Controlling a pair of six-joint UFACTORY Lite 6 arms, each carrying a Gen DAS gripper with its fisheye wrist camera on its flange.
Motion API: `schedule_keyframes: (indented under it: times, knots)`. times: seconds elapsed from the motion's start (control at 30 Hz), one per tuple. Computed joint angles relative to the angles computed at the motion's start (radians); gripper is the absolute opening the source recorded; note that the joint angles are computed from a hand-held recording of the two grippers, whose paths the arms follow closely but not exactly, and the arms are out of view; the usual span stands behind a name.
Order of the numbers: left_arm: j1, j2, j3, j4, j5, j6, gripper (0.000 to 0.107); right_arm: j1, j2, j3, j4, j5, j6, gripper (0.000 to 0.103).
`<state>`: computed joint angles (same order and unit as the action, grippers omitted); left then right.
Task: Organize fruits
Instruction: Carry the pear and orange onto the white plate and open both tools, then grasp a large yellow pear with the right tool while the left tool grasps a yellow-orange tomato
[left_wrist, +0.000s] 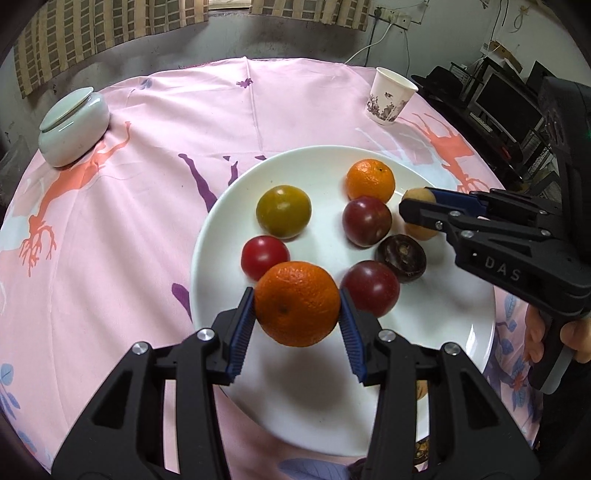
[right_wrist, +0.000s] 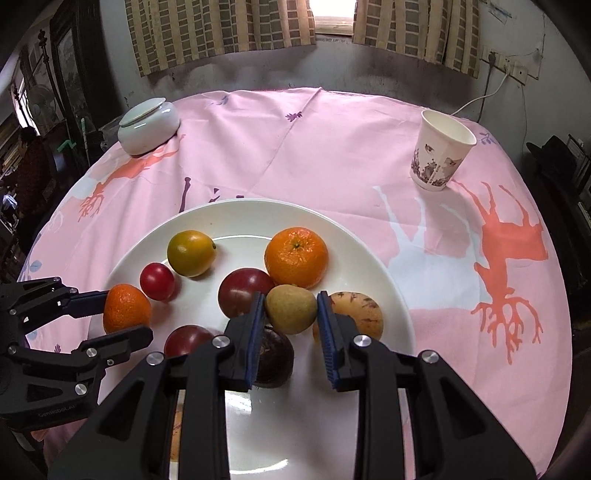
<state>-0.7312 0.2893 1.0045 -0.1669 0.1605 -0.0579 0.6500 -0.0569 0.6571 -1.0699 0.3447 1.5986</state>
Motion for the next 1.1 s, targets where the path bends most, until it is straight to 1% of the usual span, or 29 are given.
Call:
schedule_keyframes:
  times: [0.03, 0.07, 0.1, 0.13, 0.17, 0.2, 0.23, 0.27, 0.3, 0.33, 0.37, 0.4, 0.47, 0.5, 0.57, 0.67, 0.77, 0.8, 0.83, 0.87, 0.93, 1.03, 1.1]
  knots:
    - [0.0, -0.003, 0.004, -0.009, 0.002, 0.006, 0.058, 0.002, 0.004, 0.003, -0.002, 0.002, 0.0, 0.029]
    - [0.0, -0.017, -0.001, 0.008, -0.006, -0.016, 0.065, 0.009, 0.001, 0.004, -0.009, 0.012, 0.01, 0.032]
    - [-0.003, -0.038, -0.009, 0.039, -0.012, -0.051, 0.066, 0.018, -0.008, 0.002, -0.002, 0.027, 0.007, 0.05]
    - [-0.004, -0.063, -0.016, 0.052, -0.007, -0.064, 0.066, 0.037, -0.031, -0.002, 0.026, 0.058, -0.011, 0.061]
    - [-0.006, -0.096, -0.031, 0.071, -0.003, -0.084, 0.066, 0.065, -0.072, -0.018, 0.023, 0.096, 0.008, 0.065]
    - [-0.009, -0.141, -0.054, 0.115, -0.002, -0.131, 0.067, 0.11, -0.134, -0.042, 0.022, 0.149, 0.028, 0.065]
    - [-0.018, -0.2, -0.089, 0.198, 0.002, -0.22, 0.068, 0.155, -0.187, -0.059, 0.047, 0.2, 0.016, 0.065]
    - [-0.029, -0.265, -0.128, 0.296, 0.009, -0.324, 0.071, 0.203, -0.241, -0.072, 0.084, 0.254, -0.011, 0.065]
    - [-0.042, -0.34, -0.175, 0.378, 0.018, -0.417, 0.075, 0.265, -0.299, -0.09, 0.118, 0.32, -0.022, 0.069]
    - [-0.06, -0.426, -0.231, 0.438, 0.029, -0.486, 0.078, 0.356, -0.364, -0.113, 0.143, 0.408, 0.0, 0.074]
    - [-0.081, -0.509, -0.28, 0.485, 0.048, -0.543, 0.082, 0.461, -0.429, -0.138, 0.171, 0.498, 0.034, 0.086]
    - [-0.114, -0.6, -0.34, 0.569, 0.069, -0.641, 0.085, 0.566, -0.472, -0.156, 0.18, 0.584, 0.094, 0.098]
    - [-0.206, -0.779, -0.459, 0.741, 0.137, -0.851, 0.087, 0.775, -0.545, -0.178, 0.248, 0.728, 0.169, 0.099]
    - [-0.259, -0.853, -0.506, 0.791, 0.183, -0.922, 0.087, 0.879, -0.546, -0.17, 0.287, 0.8, 0.214, 0.099]
    - [-0.385, -0.978, -0.584, 0.873, 0.294, -1.061, 0.087, 1.089, -0.509, -0.153, 0.34, 0.923, 0.347, 0.099]
    - [-0.632, -1.126, -0.681, 1.014, 0.5, -1.368, 0.089, 1.337, -0.409, -0.108, 0.403, 1.034, 0.567, 0.1]
    - [-0.925, -1.205, -0.766, 1.121, 0.711, -1.682, 0.094, 1.501, -0.26, -0.066, 0.439, 1.051, 0.803, 0.101]
    - [-1.009, -1.183, -0.783, 1.149, 0.758, -1.786, 0.094, 1.529, -0.203, -0.048, 0.449, 1.041, 0.86, 0.101]
    - [-1.078, -1.136, -0.793, 1.17, 0.786, -1.889, 0.094, 1.546, -0.158, -0.035, 0.456, 1.028, 0.9, 0.101]
    - [-1.121, -1.1, -0.804, 1.174, 0.791, -1.95, 0.094, 1.558, -0.118, -0.024, 0.463, 1.013, 0.937, 0.101]
    - [-1.142, -1.016, -0.807, 1.169, 0.745, -2.006, 0.094, 1.582, -0.062, -0.013, 0.474, 0.982, 1.02, 0.101]
    - [-1.196, -0.961, -0.806, 1.158, 0.73, -2.054, 0.094, 1.611, -0.056, -0.034, 0.467, 0.927, 1.105, 0.101]
    - [-1.23, -0.948, -0.806, 1.161, 0.74, -2.084, 0.094, 1.613, -0.046, -0.026, 0.479, 0.915, 1.102, 0.101]
